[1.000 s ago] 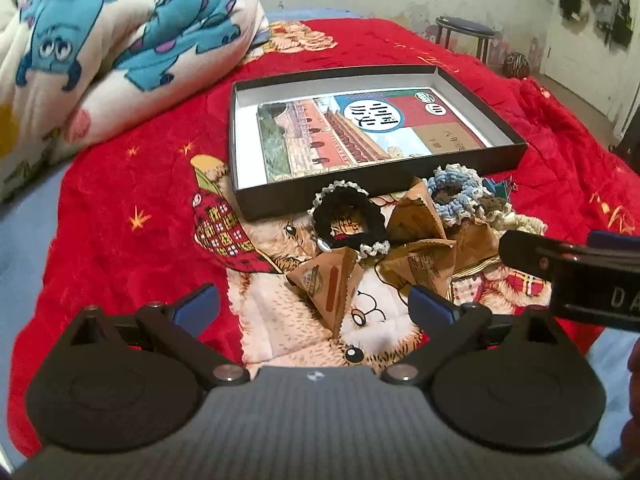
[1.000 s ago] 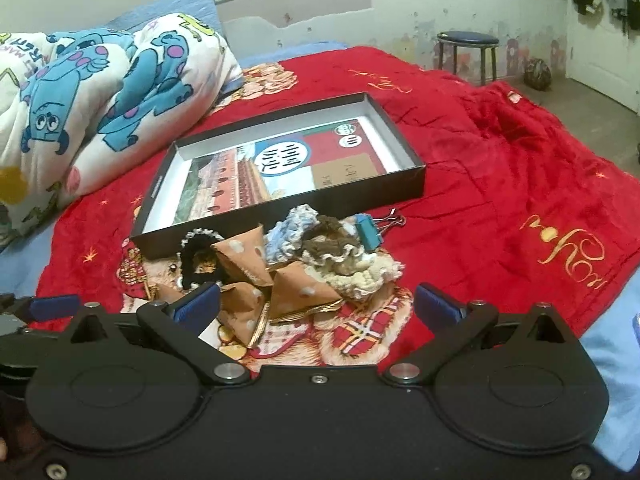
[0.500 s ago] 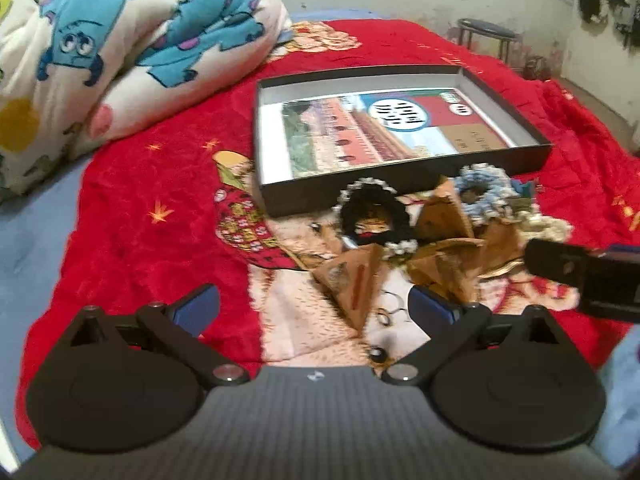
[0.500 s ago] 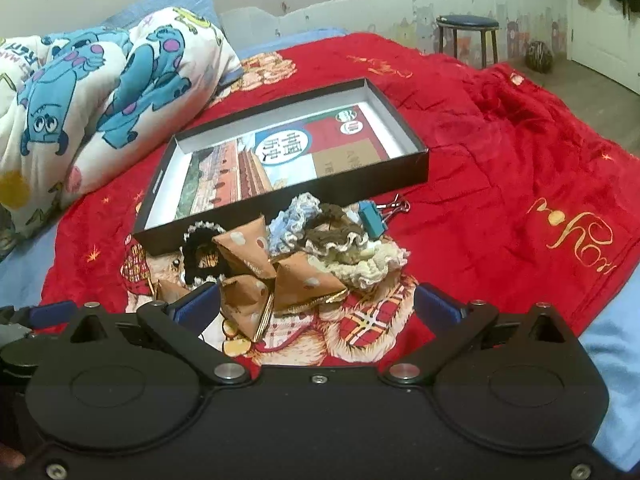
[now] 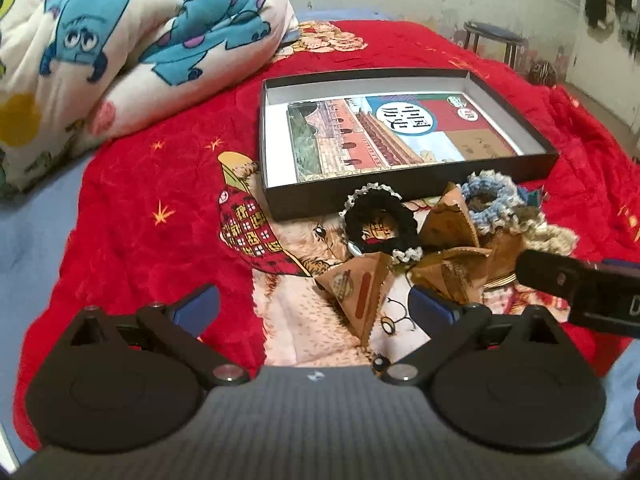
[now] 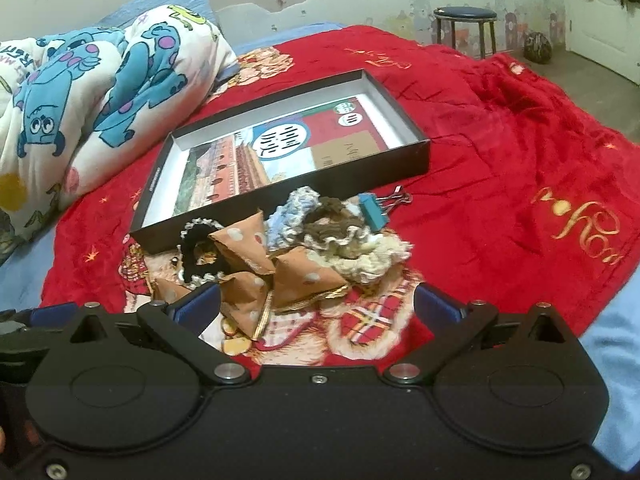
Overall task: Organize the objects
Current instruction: 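Move both tools toward the pile of brown paper triangle packets, then grasp a brown paper triangle packet with the left tool while the right tool grasps another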
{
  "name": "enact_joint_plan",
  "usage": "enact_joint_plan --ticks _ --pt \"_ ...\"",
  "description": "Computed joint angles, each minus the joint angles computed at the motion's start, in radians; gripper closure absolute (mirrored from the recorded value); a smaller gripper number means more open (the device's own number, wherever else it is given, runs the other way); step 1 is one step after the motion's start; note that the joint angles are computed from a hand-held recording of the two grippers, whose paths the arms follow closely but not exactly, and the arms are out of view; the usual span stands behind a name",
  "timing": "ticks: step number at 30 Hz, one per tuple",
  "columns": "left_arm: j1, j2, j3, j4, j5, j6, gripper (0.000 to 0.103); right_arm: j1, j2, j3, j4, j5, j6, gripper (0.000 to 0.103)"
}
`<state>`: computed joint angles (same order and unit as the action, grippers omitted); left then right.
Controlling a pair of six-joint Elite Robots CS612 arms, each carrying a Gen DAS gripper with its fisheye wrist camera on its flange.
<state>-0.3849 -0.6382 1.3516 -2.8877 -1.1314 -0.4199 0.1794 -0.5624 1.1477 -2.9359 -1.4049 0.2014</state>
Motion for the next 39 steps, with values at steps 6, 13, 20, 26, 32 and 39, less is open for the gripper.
enact_joint_plan --ticks 6,13,20,26,32,39 --pt "0.015 0.018 -0.022 0.015 -0.07 -0.08 0.006 -0.004 0.03 -0.036 -0.008 0.103 0.033 0.009" --pt "0.012 0.034 -0.039 0.024 -0.061 -0.087 0.022 -0.006 0.061 -0.082 0.024 0.192 0.025 0.023" --pt "0.008 0.044 -0.057 0.054 -0.044 -0.079 0.035 -0.01 0.087 -0.122 0.074 0.246 0.028 0.029" --pt "0.007 0.051 -0.061 0.041 -0.047 -0.084 0.047 -0.01 0.108 -0.159 0.124 0.245 0.045 0.029" --pt "0.001 0.054 -0.064 0.055 -0.009 -0.103 0.048 -0.006 0.121 -0.179 0.134 0.229 0.053 0.031" --pt "0.002 0.05 -0.06 0.054 -0.021 -0.132 0.069 -0.01 0.122 -0.179 0.131 0.239 0.076 0.036"
